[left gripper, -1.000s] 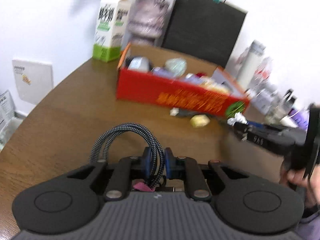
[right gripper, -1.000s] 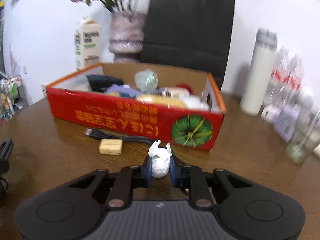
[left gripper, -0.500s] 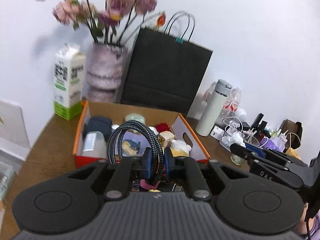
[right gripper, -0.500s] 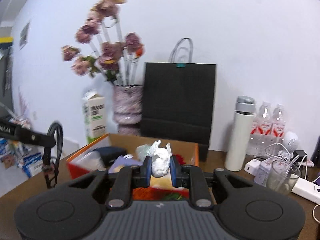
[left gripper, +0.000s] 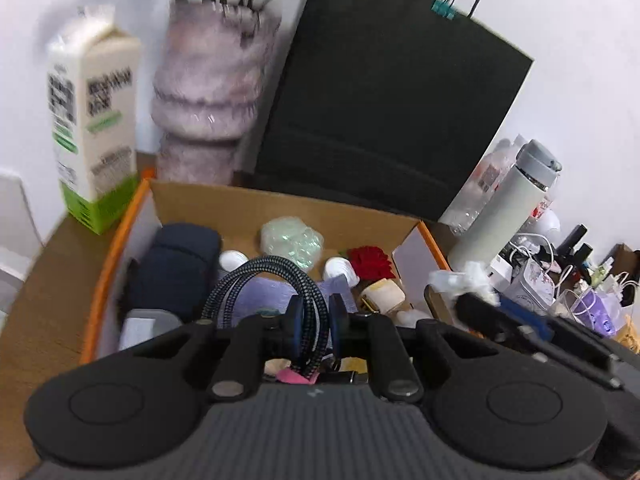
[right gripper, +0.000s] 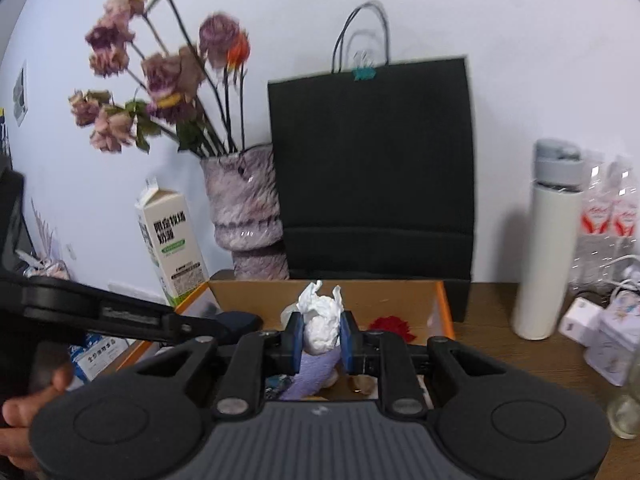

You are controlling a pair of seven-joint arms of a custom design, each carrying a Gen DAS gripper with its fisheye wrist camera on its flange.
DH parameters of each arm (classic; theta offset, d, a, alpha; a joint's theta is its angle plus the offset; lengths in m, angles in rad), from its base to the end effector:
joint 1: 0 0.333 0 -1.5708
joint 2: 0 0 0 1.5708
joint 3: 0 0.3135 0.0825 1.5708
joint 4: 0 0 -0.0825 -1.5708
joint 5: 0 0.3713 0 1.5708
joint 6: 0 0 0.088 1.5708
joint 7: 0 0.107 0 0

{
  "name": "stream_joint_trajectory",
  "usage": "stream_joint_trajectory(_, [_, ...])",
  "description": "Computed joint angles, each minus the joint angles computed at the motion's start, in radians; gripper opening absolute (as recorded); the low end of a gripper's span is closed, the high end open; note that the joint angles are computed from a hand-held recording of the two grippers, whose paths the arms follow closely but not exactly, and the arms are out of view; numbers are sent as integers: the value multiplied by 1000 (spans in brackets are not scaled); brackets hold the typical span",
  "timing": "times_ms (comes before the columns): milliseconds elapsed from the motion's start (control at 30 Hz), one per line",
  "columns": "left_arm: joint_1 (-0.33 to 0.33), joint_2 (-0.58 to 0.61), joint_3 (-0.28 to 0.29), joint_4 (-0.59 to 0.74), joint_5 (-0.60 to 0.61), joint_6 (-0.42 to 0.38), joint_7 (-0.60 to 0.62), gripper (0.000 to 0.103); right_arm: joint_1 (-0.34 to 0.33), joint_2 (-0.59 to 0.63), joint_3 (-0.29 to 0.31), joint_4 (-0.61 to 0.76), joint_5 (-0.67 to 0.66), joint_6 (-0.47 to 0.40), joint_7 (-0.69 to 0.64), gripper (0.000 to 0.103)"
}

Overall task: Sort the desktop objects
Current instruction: 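Carry the braided cable and white tissue into the box and release both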

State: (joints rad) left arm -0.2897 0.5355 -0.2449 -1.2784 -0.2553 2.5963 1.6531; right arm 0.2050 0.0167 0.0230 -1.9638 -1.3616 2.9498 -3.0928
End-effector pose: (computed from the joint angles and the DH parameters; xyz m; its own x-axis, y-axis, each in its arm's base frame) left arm 0.6693 -0.3311 0.5443 -0.4569 -0.8343 0.3086 -0.7169 0.1400 -0.6830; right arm 0.5488 0.1935 0.5369 -0.0532 -0.9865 -0.1551 -0.4245 0.1629 -0.8907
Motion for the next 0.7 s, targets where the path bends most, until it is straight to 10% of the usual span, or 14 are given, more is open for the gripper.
stream_joint_trajectory(100, [-83,83,79,92,124,33,-86,12,10,67,0,52,88,0,-82,18])
stream_joint_trajectory(300, [-75,213,48,292,124,-103,-56,13,47,168,-37,142,265,-8,-214,18])
stream_joint_trajectory(367, [-90,210,75,275,158,-67,-80,44,41,195,-43,160,363,11,-283,18])
stream_joint_trajectory(533, [-20,150,42,191,99,14,-77,78,-20,259,10,182,659,52,-524,19])
stream_joint_trajectory(667, [-25,115,94,146,110,62,-176,87,-30,311,25,197,791,102,-639,23])
stream_joint_trajectory(700, [-42,123,120,163,139,46,-215,89,6,327,-21,197,770,144,-601,39])
